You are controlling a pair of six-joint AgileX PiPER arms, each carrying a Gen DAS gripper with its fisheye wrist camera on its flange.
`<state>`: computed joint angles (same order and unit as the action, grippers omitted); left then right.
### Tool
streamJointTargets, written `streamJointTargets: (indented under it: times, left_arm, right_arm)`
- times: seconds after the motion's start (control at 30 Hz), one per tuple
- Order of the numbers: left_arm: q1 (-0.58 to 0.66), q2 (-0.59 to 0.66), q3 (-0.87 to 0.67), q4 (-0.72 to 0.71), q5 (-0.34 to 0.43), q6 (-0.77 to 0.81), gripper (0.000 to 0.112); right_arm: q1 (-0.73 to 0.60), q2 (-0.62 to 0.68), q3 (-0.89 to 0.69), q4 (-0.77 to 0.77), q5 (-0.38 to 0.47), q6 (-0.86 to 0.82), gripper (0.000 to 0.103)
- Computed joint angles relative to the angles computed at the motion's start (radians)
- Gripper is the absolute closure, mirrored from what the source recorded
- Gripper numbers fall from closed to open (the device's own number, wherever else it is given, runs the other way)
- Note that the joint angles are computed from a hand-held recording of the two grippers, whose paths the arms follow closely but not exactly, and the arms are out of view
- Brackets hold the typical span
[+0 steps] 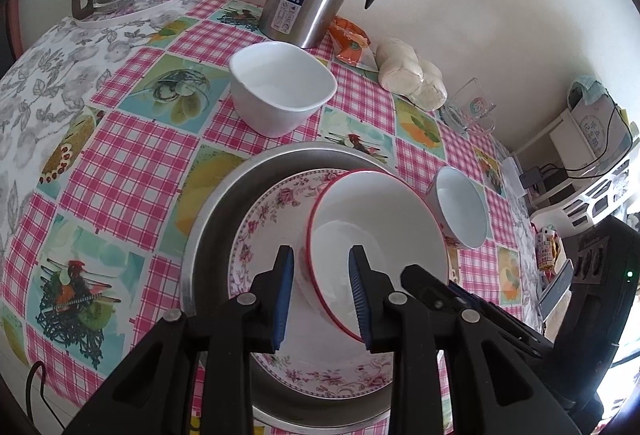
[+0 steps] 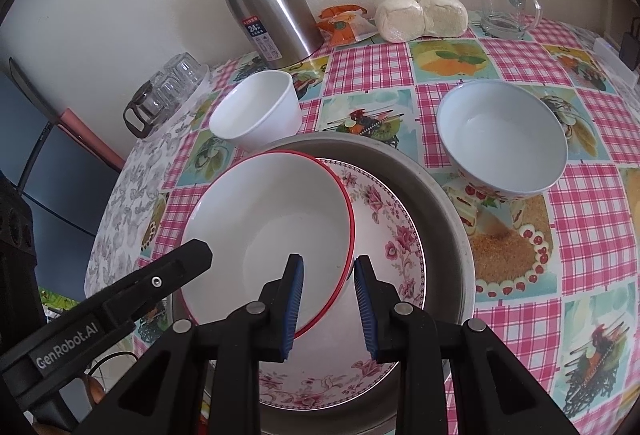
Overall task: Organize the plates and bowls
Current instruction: 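Lower the red-rimmed bowl onto the floral plate and open both grippers, then raise both tools away from the red-rimmed bowl rim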
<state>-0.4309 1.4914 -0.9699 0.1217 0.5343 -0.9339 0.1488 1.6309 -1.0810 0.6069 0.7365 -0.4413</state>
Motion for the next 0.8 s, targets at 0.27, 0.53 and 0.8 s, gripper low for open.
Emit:
streamJointTargets:
  times: [0.27,0.53,0.8]
  left_arm:
    - [-0.037,-0.011,-0.016,0.176,0.061,-0.160,0.061]
    - [-0.059,0.000,-0.039,0.306,0.171,-0.298,0.038]
    - [-0.073,0.013,-0.039,0.425,0.262,-0.428,0.020]
  right_arm:
    - [-0.040,-0.039,0.017,0.042,-0.039,-0.040,0.072]
    - [-0.012,-0.052,0.015,-0.050,-0.089,0.021,0.043]
    - [-0.007,-0.063,0.028,-0.097,-0.140,0.042,0.019]
